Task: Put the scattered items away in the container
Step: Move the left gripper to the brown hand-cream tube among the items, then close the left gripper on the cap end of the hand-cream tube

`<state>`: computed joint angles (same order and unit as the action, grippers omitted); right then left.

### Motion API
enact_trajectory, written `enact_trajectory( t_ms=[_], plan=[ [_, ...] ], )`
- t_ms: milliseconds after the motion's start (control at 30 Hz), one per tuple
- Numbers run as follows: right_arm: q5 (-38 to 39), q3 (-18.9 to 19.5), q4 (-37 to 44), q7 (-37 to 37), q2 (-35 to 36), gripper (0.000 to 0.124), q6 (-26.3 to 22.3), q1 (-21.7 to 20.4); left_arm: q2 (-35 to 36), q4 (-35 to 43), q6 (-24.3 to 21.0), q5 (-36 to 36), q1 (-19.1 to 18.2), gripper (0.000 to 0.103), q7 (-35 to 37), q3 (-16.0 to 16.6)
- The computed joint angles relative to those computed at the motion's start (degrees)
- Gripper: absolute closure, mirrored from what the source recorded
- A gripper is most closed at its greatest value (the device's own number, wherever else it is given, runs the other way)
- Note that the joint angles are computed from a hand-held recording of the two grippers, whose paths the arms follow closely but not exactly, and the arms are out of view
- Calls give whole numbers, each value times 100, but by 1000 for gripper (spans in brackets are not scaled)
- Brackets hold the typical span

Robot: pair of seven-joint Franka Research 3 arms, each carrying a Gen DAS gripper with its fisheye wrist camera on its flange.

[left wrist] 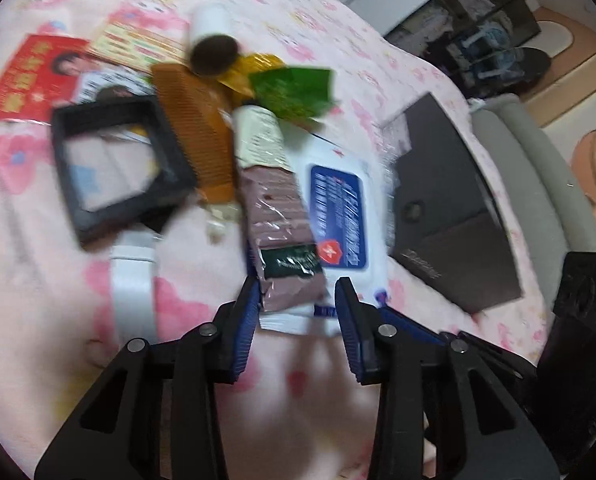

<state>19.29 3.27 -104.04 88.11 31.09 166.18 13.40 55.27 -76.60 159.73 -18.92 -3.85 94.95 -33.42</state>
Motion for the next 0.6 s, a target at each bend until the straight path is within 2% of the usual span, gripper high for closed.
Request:
enact_trajectory(
  t_ms=[100,167,233,300,333,400,500,600],
  plan=[
    [-113,-234,-137,267,-111,109,45,147,98,3,-9,-174,217,66,337,-332],
    [-99,-193,-146,285,-132,107,66,86,43,-36,117,-239,168,66,157,-197],
    [59,40,-127,83,-139,104,72,-143,75,49,65,-267,130,67,-84,-84],
    [318,384,-22,-311,-69,97,72,-427,208,274,-110,-290,126,68,-201,-66],
    [409,482,45,-470,-23,90,42,-498,266,444,-236,-234,35,69,-295,41],
    [317,345,291,-493,135,86,-160,-337,346,758,-548,-36,-210,74,-490,332],
    [11,-129,418,12,220,86,-358,105,337,773,-639,16,-272,77,-430,369],
    [-42,-123,173,45,72,86,-269,88,297,500,-492,-228,28,82,149,-79]
  ],
)
